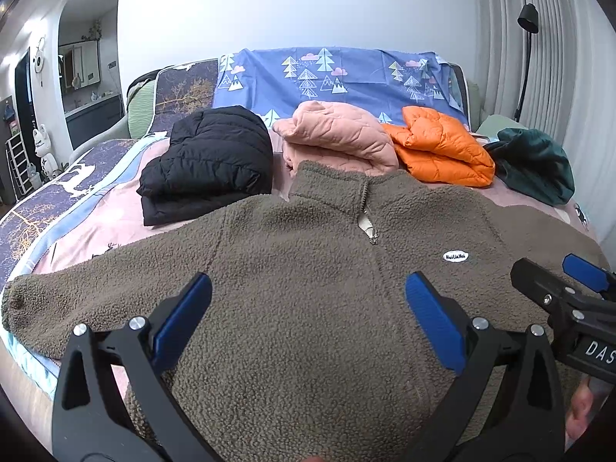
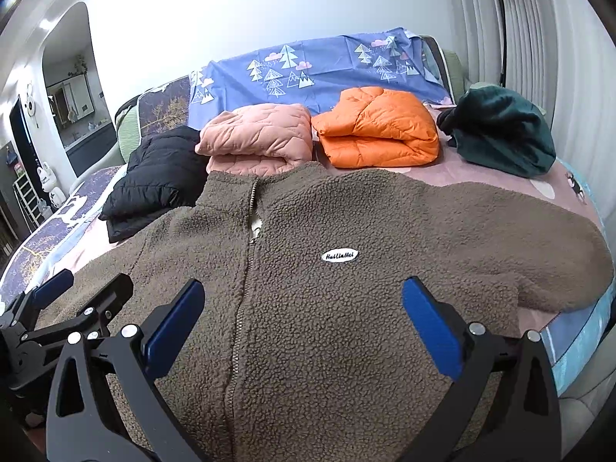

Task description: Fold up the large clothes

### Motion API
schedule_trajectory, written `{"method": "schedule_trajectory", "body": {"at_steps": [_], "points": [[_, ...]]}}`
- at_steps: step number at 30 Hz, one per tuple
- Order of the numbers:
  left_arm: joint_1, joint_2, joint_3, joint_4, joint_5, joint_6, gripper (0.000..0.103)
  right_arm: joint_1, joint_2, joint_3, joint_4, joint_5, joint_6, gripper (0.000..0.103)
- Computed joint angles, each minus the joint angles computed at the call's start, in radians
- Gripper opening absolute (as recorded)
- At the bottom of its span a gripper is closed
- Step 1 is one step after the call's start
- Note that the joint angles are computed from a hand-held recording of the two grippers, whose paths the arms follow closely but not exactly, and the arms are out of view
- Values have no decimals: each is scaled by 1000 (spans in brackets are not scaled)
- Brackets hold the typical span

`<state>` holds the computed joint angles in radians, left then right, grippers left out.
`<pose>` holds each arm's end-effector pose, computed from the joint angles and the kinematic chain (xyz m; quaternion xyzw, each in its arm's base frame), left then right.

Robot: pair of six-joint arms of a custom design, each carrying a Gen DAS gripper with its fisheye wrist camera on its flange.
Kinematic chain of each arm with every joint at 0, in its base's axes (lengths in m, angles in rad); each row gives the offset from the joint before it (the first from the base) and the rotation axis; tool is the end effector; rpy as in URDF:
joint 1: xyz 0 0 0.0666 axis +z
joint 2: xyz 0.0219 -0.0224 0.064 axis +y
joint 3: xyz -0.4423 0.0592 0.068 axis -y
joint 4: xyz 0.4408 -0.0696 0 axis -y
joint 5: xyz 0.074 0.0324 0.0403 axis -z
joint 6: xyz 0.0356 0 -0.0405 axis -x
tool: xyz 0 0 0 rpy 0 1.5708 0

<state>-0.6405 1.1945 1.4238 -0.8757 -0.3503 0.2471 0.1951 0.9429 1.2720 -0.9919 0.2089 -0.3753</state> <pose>0.3579 -0.2520 0.6023 0.0960 0.8796 -0.0477 0.4635 0.3153 0.0544 0.6038 0.1260 0.8861 0.0328 0.4449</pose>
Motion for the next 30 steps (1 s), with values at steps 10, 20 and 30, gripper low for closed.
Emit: {"method": "schedule_trajectory", "body": {"at_steps": [10, 20, 30], "points": [[-1, -10, -8, 15, 4, -3, 101, 15, 3, 4, 1, 24, 15, 102], [-4, -7, -4, 10, 4, -1, 101, 14, -3, 1, 8, 26, 13, 102], [-2, -7, -8, 15, 33, 1, 101, 10, -8, -2, 13, 26, 10, 102]]}}
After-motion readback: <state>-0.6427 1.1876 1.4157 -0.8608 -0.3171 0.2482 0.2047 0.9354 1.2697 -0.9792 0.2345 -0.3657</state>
